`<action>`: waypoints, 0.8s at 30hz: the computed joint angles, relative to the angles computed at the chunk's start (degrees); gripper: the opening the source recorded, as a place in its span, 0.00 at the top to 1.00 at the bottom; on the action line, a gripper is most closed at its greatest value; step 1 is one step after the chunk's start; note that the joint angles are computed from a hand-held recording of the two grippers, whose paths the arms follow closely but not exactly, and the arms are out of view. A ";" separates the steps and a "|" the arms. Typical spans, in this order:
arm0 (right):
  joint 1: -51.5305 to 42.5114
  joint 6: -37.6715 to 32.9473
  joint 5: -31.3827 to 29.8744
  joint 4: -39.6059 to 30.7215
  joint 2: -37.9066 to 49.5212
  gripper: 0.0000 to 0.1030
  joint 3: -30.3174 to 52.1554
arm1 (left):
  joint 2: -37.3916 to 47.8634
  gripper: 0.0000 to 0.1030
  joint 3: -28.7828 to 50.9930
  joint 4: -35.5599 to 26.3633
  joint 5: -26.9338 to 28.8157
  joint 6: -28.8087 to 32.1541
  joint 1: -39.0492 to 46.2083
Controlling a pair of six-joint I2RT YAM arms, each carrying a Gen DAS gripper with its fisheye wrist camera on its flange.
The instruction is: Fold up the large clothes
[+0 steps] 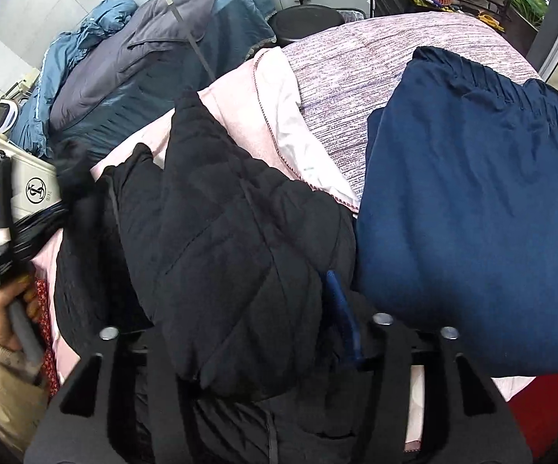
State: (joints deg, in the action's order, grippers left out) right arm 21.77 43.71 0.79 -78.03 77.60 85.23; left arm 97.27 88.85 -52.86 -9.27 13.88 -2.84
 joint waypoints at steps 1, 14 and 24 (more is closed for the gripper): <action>-0.46 -0.20 -0.39 0.00 0.43 0.43 0.23 | -1.40 0.93 0.91 -0.60 1.54 0.66 4.04; -0.41 0.29 0.04 -1.28 4.78 0.41 3.39 | 0.26 0.94 11.34 -6.23 10.36 12.02 62.75; 2.75 0.18 3.43 -5.66 10.12 0.28 8.82 | 6.24 0.65 0.69 -3.75 9.17 11.58 78.06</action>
